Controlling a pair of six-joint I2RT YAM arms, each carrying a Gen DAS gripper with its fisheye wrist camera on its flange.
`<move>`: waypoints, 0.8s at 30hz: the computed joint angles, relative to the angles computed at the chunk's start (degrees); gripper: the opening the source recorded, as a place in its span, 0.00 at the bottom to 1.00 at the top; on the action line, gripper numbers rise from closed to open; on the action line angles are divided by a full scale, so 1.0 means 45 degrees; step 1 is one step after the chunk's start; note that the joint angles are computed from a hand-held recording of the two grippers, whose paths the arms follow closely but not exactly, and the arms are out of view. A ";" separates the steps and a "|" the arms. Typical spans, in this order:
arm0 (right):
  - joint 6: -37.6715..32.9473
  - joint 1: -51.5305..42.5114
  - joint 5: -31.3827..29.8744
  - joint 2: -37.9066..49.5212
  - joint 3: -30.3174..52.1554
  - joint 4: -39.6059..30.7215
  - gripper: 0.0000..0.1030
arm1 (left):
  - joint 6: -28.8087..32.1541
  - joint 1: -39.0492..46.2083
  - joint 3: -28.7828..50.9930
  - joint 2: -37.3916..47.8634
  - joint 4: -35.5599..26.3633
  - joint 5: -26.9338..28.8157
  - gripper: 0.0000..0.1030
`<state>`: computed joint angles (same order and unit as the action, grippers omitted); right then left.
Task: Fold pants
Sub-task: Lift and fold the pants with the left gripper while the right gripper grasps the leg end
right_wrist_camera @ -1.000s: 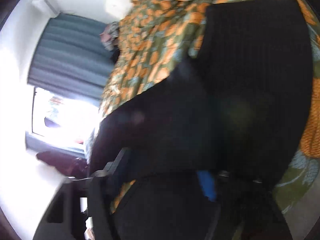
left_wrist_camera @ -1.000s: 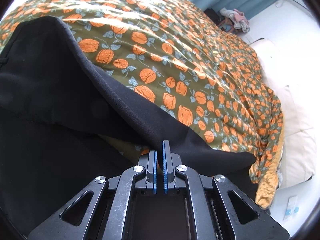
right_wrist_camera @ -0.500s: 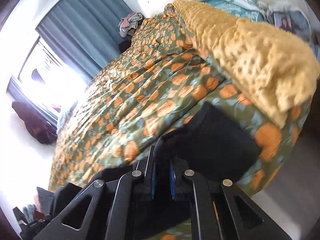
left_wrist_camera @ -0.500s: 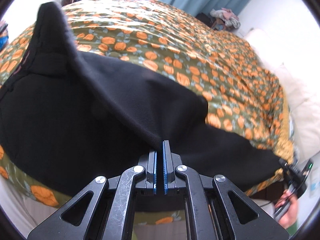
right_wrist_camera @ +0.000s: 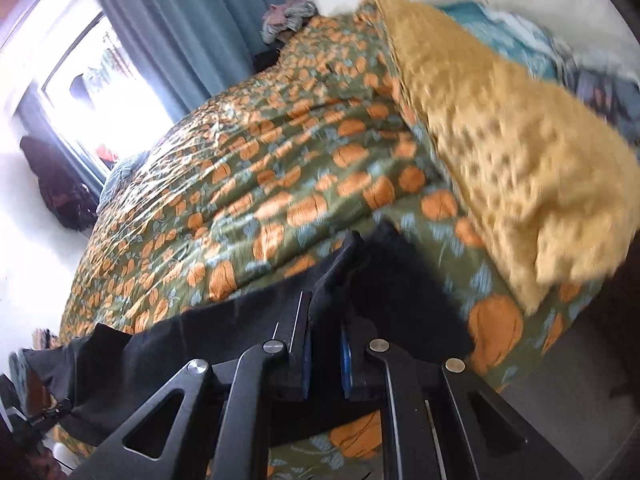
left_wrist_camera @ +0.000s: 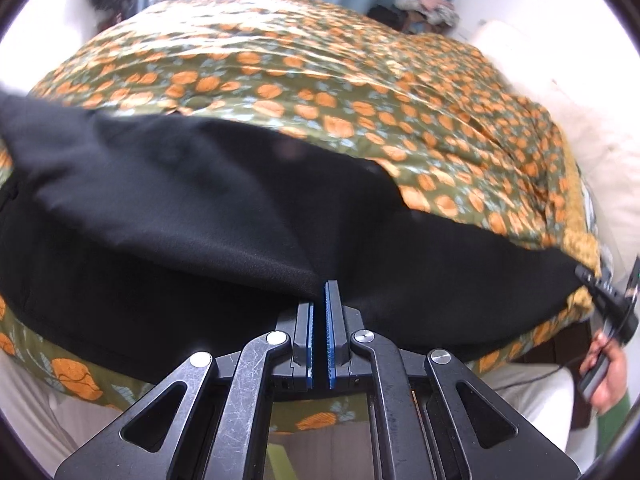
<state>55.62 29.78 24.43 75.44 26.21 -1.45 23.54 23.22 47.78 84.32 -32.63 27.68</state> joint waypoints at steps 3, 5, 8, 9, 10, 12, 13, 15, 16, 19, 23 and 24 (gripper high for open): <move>0.0344 -0.0711 -0.0348 -0.0036 -0.0459 -0.0459 0.11 | 0.0330 -0.0375 -0.0344 0.0144 -0.0137 -0.0216 0.03; 0.0485 -0.1528 -0.1397 0.0770 -0.0919 0.0049 0.11 | 0.0504 -0.0730 -0.0646 0.0229 -0.0146 -0.0550 0.03; 0.0759 -0.1803 -0.1598 0.0492 -0.1513 0.0516 0.11 | 0.0838 -0.0776 -0.0982 -0.0153 -0.0120 -0.0678 0.03; 0.0683 -0.1699 -0.1376 0.0227 -0.1459 0.0296 0.11 | 0.0899 -0.0709 -0.0971 -0.0170 -0.0172 -0.0636 0.03; 0.0597 -0.1635 -0.1268 0.0143 -0.1350 0.0083 0.11 | 0.0928 -0.0630 -0.0921 -0.0131 -0.0255 -0.0594 0.03; 0.0316 -0.1678 -0.1414 0.0451 -0.1005 -0.0305 0.11 | 0.0862 -0.0526 -0.0888 -0.0092 -0.0335 -0.0546 0.03; 0.0319 -0.1748 -0.1593 0.0566 -0.0979 -0.0338 0.11 | 0.0852 -0.0504 -0.0932 -0.0159 -0.0316 -0.0548 0.03; 0.0498 -0.1943 -0.2060 0.0439 -0.1199 -0.0280 0.11 | 0.0832 -0.0504 -0.1072 -0.0407 -0.0218 -0.0556 0.03; 0.0632 -0.1884 -0.2101 0.0266 -0.1240 -0.0378 0.11 | 0.0867 -0.0461 -0.1146 -0.0525 -0.0176 -0.0550 0.03; 0.0808 -0.1563 -0.2085 -0.0070 -0.1217 -0.0912 0.12 | 0.0745 -0.0492 -0.1210 -0.0485 -0.0004 -0.0759 0.03; 0.0680 -0.1474 -0.2425 0.0347 -0.1306 -0.0706 0.12 | 0.0613 -0.0457 -0.1159 -0.0317 -0.0001 -0.0926 0.03; 0.0640 -0.1333 -0.2215 0.0257 -0.1314 -0.0706 0.12 | 0.0601 -0.0417 -0.1173 -0.0412 0.0003 -0.0891 0.03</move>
<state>58.50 23.78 14.46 76.59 20.30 -4.63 26.25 21.34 42.50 82.46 -32.61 23.67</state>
